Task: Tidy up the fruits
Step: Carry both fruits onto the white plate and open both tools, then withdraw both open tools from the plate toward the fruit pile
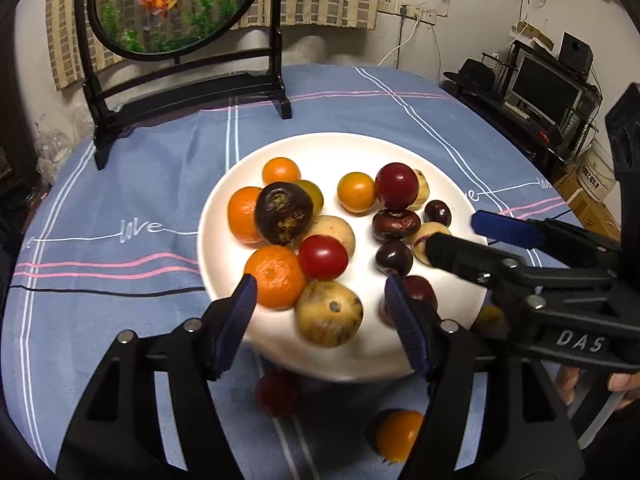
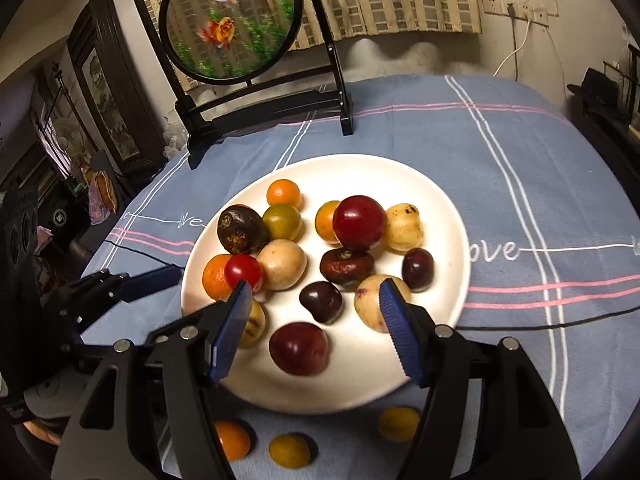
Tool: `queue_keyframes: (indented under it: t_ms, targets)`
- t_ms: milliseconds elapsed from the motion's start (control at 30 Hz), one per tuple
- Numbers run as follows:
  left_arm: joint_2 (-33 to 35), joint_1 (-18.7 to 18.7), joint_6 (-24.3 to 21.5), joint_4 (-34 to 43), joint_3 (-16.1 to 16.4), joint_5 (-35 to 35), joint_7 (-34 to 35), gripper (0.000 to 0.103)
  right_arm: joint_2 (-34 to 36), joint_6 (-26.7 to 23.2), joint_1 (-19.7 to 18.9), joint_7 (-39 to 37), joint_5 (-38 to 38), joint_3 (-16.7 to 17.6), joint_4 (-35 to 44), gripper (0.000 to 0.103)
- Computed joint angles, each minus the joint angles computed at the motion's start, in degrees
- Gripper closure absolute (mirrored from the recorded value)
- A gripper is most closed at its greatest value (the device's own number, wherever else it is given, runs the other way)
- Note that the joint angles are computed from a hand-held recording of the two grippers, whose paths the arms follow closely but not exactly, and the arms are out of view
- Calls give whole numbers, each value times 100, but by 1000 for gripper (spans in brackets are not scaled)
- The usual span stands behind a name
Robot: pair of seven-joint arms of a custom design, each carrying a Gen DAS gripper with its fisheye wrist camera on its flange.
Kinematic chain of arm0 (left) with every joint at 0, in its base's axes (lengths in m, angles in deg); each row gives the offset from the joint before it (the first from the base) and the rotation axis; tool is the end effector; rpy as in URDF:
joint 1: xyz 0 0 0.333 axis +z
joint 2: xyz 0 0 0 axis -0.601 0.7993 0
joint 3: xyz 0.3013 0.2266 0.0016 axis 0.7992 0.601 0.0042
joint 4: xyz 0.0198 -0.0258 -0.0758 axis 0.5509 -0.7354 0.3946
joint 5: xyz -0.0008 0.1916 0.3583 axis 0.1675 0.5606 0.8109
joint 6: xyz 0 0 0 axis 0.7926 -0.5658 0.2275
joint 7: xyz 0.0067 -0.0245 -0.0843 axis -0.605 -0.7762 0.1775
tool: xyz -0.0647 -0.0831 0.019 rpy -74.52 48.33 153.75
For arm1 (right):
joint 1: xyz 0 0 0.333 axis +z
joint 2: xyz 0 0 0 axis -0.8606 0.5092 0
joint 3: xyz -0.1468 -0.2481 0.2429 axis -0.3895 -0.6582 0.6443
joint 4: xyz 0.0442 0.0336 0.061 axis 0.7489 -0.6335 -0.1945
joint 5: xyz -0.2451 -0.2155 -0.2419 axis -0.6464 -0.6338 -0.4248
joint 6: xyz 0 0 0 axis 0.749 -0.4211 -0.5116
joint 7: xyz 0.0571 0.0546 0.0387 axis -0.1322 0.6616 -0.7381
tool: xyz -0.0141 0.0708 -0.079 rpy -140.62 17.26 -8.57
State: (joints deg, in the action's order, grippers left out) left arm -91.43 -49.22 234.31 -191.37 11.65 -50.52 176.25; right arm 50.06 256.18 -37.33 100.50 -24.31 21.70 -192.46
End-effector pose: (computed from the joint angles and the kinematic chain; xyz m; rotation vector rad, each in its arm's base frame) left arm 0.5305 -0.2004 0.4983 -1.3741 2.3004 -0.9128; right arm 0.4850 0.3206 0.5055 -1.5865 1.7762 -0.4341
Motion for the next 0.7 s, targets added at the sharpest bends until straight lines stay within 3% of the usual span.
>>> queue_keyframes:
  t_ms: [400,700]
  targets:
    - [-705,-159,27,-624,285,-750,470,30,-756,-280,-169,687,-396,347,-769,36]
    - [-1073,-226,122,-1169,359,-572,434,30,-1288,-485,-269,1105,-443,637,-1376,36]
